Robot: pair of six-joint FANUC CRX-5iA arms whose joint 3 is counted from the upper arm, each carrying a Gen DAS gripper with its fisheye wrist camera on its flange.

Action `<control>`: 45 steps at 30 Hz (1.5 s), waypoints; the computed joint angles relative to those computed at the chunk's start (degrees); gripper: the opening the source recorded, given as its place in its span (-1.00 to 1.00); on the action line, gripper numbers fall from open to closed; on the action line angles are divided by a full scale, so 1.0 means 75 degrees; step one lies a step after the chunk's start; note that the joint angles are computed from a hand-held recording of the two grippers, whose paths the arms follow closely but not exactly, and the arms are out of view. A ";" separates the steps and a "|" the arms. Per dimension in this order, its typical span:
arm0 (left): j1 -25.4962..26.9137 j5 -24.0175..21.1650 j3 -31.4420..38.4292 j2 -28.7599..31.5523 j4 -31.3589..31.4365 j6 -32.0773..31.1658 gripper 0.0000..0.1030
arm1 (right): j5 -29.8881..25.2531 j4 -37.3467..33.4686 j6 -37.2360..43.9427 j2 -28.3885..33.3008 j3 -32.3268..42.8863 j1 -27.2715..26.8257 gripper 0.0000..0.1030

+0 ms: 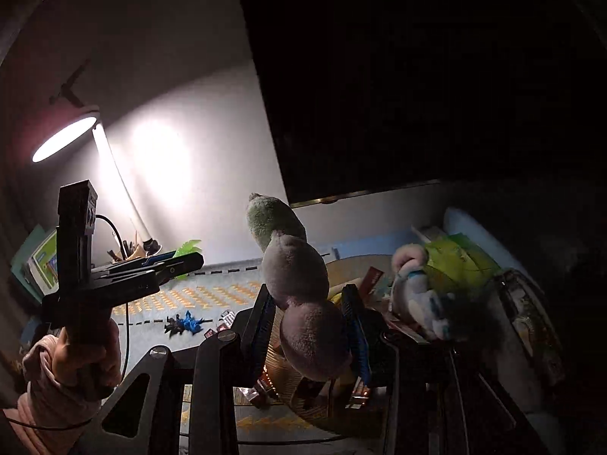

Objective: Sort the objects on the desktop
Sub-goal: 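Carry the frog and plush into the woven basket and open both tools, then grasp the black dinosaur with the left tool while the right tool grasps the pink figure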

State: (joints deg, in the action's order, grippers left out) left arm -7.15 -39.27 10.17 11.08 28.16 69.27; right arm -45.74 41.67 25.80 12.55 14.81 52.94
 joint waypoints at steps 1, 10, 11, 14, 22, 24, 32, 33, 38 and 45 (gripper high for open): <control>-0.0116 -0.0037 0.0225 0.0210 0.0091 -0.0041 -0.30 | 0.0064 -0.0058 -0.0140 -0.0116 -0.0114 -0.0092 -0.31; -0.0647 -0.0707 0.2099 0.1987 0.0375 0.0330 -0.30 | 0.0179 -0.0952 -0.0420 -0.0117 -0.0150 -0.0683 -0.31; -0.0663 -0.0758 0.2179 0.2093 0.0416 0.0327 -0.30 | 0.0165 -0.1069 -0.0360 -0.0049 -0.0084 -0.0711 -0.31; -0.0718 -0.0895 0.2402 0.2314 0.0339 0.0347 -0.30 | -0.0036 -0.1181 -0.0291 0.0199 0.0159 -0.0742 -0.30; -0.0470 -0.1847 0.2457 0.2671 0.1376 0.0352 0.17 | -0.0147 -0.2119 -0.0087 0.0369 0.0496 -0.0881 -0.19; -0.0352 -0.1662 0.1893 0.2394 0.1823 0.0105 0.17 | 0.0098 -0.1724 -0.0527 0.0137 0.0104 -0.0837 -0.16; 0.0205 -0.1141 0.0025 0.0830 0.1879 -0.0236 0.17 | 0.0161 -0.1470 -0.0626 -0.0142 -0.0110 -0.0433 -0.09; 0.0319 -0.1143 -0.0188 0.0604 0.1811 -0.0227 0.17 | 0.0149 -0.1484 -0.0548 -0.0134 -0.0082 -0.0349 -0.09; 0.0952 -0.0922 -0.1373 -0.0578 0.1472 -0.0138 0.17 | -0.0079 -0.2083 0.0399 0.0232 0.0581 0.0040 -0.09; 0.1759 -0.0745 -0.2522 -0.1566 0.1274 0.0072 0.17 | -0.0863 -0.2940 0.1873 0.1254 0.2118 0.0537 -0.09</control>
State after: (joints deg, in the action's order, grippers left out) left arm 6.04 -44.85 -8.75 -0.66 37.72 69.81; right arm -52.21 19.62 39.85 21.95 30.69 56.97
